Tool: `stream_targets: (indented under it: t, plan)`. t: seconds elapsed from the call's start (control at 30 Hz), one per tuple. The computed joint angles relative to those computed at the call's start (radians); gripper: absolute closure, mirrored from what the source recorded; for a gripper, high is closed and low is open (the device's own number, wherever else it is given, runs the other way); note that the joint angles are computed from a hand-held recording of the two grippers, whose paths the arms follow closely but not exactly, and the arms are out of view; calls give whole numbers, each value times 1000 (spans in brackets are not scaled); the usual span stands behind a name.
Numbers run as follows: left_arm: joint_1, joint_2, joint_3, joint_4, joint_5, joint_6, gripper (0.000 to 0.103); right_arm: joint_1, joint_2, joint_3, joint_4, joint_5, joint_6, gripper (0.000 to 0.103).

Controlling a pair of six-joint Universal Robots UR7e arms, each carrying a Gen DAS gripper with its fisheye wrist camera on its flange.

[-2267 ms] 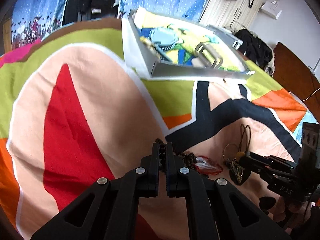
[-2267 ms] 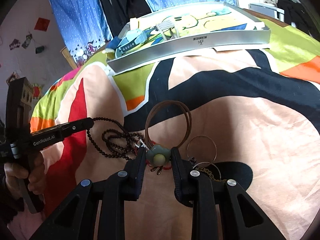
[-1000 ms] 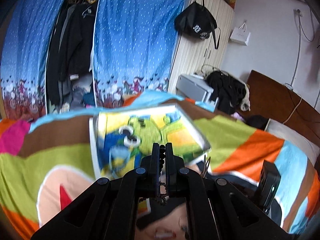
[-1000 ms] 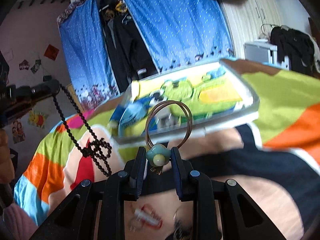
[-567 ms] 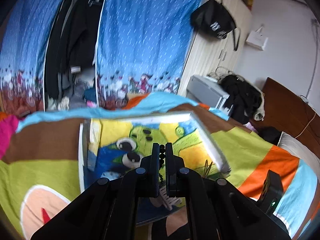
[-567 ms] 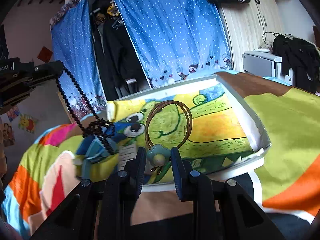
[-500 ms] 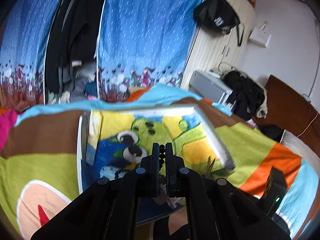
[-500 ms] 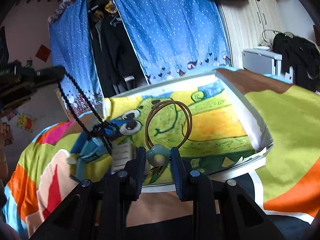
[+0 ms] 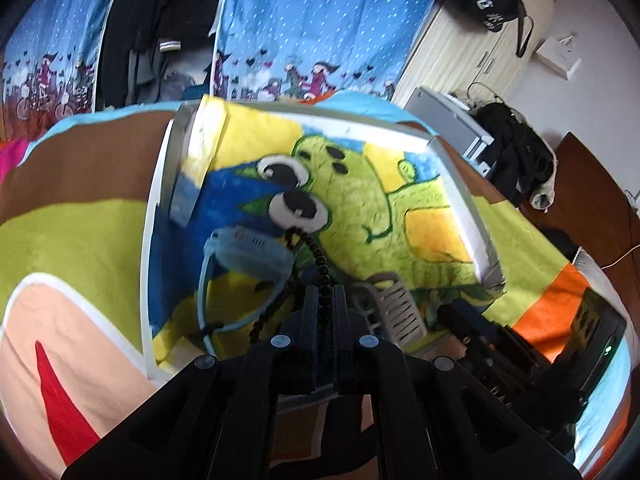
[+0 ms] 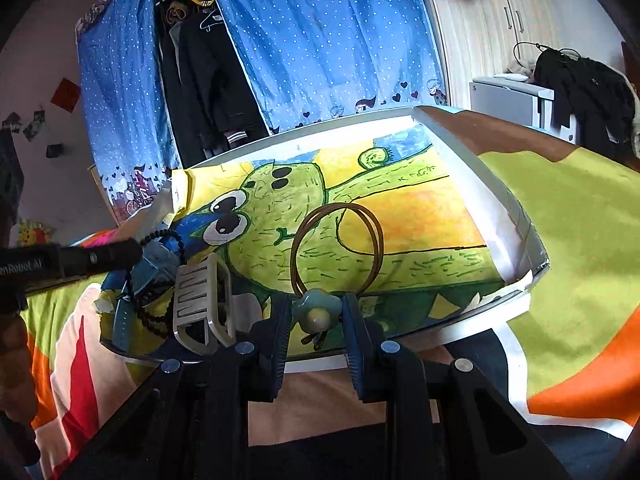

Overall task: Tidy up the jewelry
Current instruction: 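Carry necklace and hair ties into the white tray while both tools open to release, then withdraw both tools from the tray and move toward the remaining items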

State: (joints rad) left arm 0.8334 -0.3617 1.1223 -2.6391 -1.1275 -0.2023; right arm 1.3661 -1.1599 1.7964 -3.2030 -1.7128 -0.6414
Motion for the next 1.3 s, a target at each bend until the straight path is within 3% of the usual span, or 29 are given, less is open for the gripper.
stream_targets:
  t: [0.27,0.37,0.43,0.47,0.53,0.67,0.73,0.8,1.03,1.3]
  plan:
    - [-12,-7,14,71,62,-39,98,1,-5,-1,13,1,11,74]
    - [-23,-16,29,80,91,-48,77,3,-15,9,12,3,21,68]
    - [-33,-35,69,27,108,-57,47,5,-27,18,18,7,28,64]
    - [-39,-51,100,-17,113,-66,44,6,-33,23,16,8,30,61]
    - [-48,-70,125,-42,118,-71,40,12,-44,42,-17,-4,28,42]
    - [-84,-111,178,-55,167,-54,37,18,-95,93,-70,18,23,32]
    - [-105,-130,217,-89,195,-34,18,23,-119,115,-91,31,16,20]
    - [-132,-158,282,-175,226,-16,12,27,-151,146,-119,59,7,14]
    - [-192,-244,453,-332,245,-15,11,45,-261,261,-203,133,-25,0]
    - [-280,-340,659,-492,330,-13,7,54,-397,441,-321,183,-67,0]
